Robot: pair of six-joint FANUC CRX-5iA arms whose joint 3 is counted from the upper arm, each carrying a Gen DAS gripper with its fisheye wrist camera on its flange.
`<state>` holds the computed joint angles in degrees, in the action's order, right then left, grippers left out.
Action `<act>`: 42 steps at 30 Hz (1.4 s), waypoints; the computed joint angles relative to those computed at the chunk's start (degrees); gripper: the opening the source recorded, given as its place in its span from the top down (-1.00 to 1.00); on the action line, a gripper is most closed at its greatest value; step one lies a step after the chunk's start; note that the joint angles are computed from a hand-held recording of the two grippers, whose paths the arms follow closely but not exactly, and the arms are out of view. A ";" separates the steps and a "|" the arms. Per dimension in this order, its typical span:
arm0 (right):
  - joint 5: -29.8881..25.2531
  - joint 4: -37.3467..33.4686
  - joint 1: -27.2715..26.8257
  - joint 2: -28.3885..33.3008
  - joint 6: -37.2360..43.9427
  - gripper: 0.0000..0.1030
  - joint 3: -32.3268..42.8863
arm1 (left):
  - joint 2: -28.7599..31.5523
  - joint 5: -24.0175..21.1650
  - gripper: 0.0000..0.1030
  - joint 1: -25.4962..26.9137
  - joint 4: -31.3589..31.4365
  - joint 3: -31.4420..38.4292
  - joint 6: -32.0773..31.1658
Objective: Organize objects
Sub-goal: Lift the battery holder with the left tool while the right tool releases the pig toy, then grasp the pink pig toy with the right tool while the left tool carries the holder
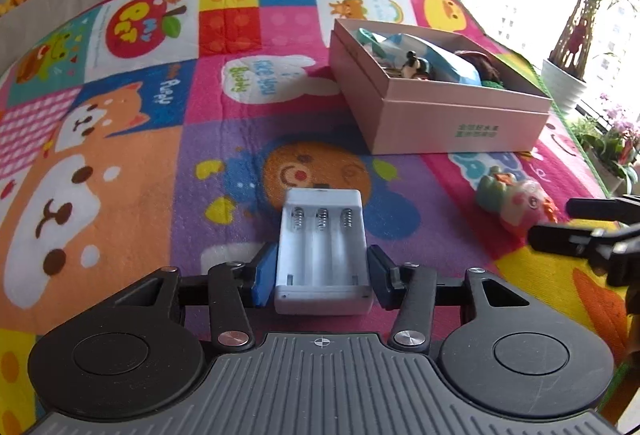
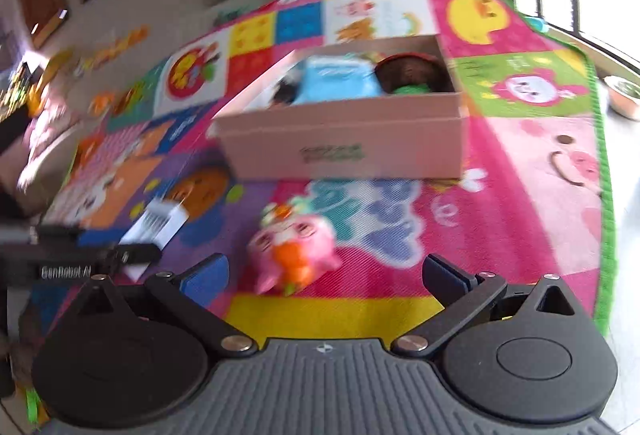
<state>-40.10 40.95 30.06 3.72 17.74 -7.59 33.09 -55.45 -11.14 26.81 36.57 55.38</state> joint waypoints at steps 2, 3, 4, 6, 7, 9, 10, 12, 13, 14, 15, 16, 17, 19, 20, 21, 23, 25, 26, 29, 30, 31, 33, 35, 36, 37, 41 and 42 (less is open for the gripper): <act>-2.44 -0.52 0.83 0.90 3.12 -1.00 1.49 | -0.34 0.66 -0.03 0.12 0.75 -0.95 -0.60; -3.76 0.51 1.22 1.27 3.53 -1.00 1.72 | -0.41 0.84 -0.03 0.17 1.04 -1.20 -0.71; -5.20 1.62 1.49 1.73 3.76 -1.00 2.08 | -0.43 0.95 -0.03 0.21 1.28 -1.35 -0.86; -8.36 3.46 1.83 2.67 4.19 -1.00 2.95 | -0.54 1.23 -0.03 0.29 1.79 -1.78 -1.25; -9.94 4.38 1.92 3.13 4.27 -1.00 3.35 | -0.62 1.42 -0.03 0.36 2.12 -2.07 -1.47; -12.97 6.70 1.96 4.03 3.77 -1.00 3.87 | -0.85 1.83 -0.03 0.43 2.69 -2.73 -1.95; -14.67 8.01 2.01 4.53 3.34 -1.00 4.10 | -0.96 2.04 -0.03 0.46 2.96 -3.04 -2.24; -17.81 10.21 2.09 5.53 2.36 -1.00 4.57 | -1.19 2.39 -0.03 0.55 3.43 -3.62 -2.80; -18.41 10.53 2.04 5.57 2.07 -1.00 4.59 | -1.22 2.46 -0.03 0.58 3.61 -3.75 -2.95; -17.98 9.99 1.91 5.18 1.99 -1.00 4.48 | -1.21 2.47 -0.03 0.65 3.86 -3.83 -3.10; -16.74 8.87 1.71 4.45 2.06 -1.00 4.23 | -1.25 2.51 -0.03 0.71 4.15 -3.99 -3.26; -15.21 7.57 1.52 3.78 2.33 -1.00 4.09 | -1.24 2.53 -0.03 0.79 4.49 -4.12 -3.41; -13.78 6.41 1.47 3.19 2.70 -1.00 3.96 | -1.27 2.58 -0.03 0.86 4.83 -4.29 -3.53; -11.65 4.77 1.57 2.77 3.80 -1.00 4.23 | -1.37 2.81 -0.03 0.94 5.41 -4.73 -3.94; -10.96 4.18 1.71 2.90 4.33 -1.00 4.60 | -1.39 2.86 -0.03 0.92 5.37 -4.75 -3.93; -10.41 3.60 1.81 3.22 4.89 -1.00 5.14 | -1.49 3.08 -0.03 0.94 5.54 -5.01 -4.22; -9.45 2.50 1.91 3.96 5.90 -1.00 6.31 | -1.67 3.48 -0.03 0.93 5.76 -5.44 -4.75; -8.96 1.62 1.87 5.13 6.62 -1.00 7.87 | -1.77 3.72 -0.04 0.94 6.07 -5.72 -4.77; -8.90 1.49 1.76 5.88 6.92 -1.00 8.71 | -1.79 3.78 -0.03 0.98 6.33 -5.87 -4.74; -9.87 0.83 1.11 8.48 7.78 -0.94 11.61 | -1.58 3.48 -0.03 1.20 7.18 -5.78 -4.74; -10.56 0.33 0.86 9.25 8.04 -0.76 12.56 | -1.61 3.43 -0.03 1.26 7.45 -5.90 -4.60; -11.45 -0.60 0.66 10.01 8.66 -0.64 13.68 | -1.52 3.31 -0.03 1.30 7.62 -5.78 -4.31; -12.27 -3.09 0.33 10.31 10.11 -0.38 14.82 | -1.47 3.32 -0.03 1.33 7.76 -5.75 -4.24; -10.93 -2.34 0.46 8.71 9.02 -0.35 12.79 | -1.65 3.77 -0.03 1.32 8.08 -6.22 -4.32; -10.27 -1.60 0.65 7.72 8.65 -0.33 11.54 | -1.73 3.96 -0.02 1.31 8.15 -6.38 -4.23; -9.66 -0.90 0.84 6.69 8.27 -0.33 10.35 | -1.76 4.01 -0.02 1.26 7.95 -6.32 -4.00; -6.95 2.35 1.03 1.81 5.70 -0.32 5.10 | -1.25 3.97 -0.02 1.03 8.32 -4.74 -4.48; -6.35 3.71 0.91 0.64 4.36 -0.32 3.74 | -0.92 4.08 -0.02 0.94 8.82 -3.90 -4.67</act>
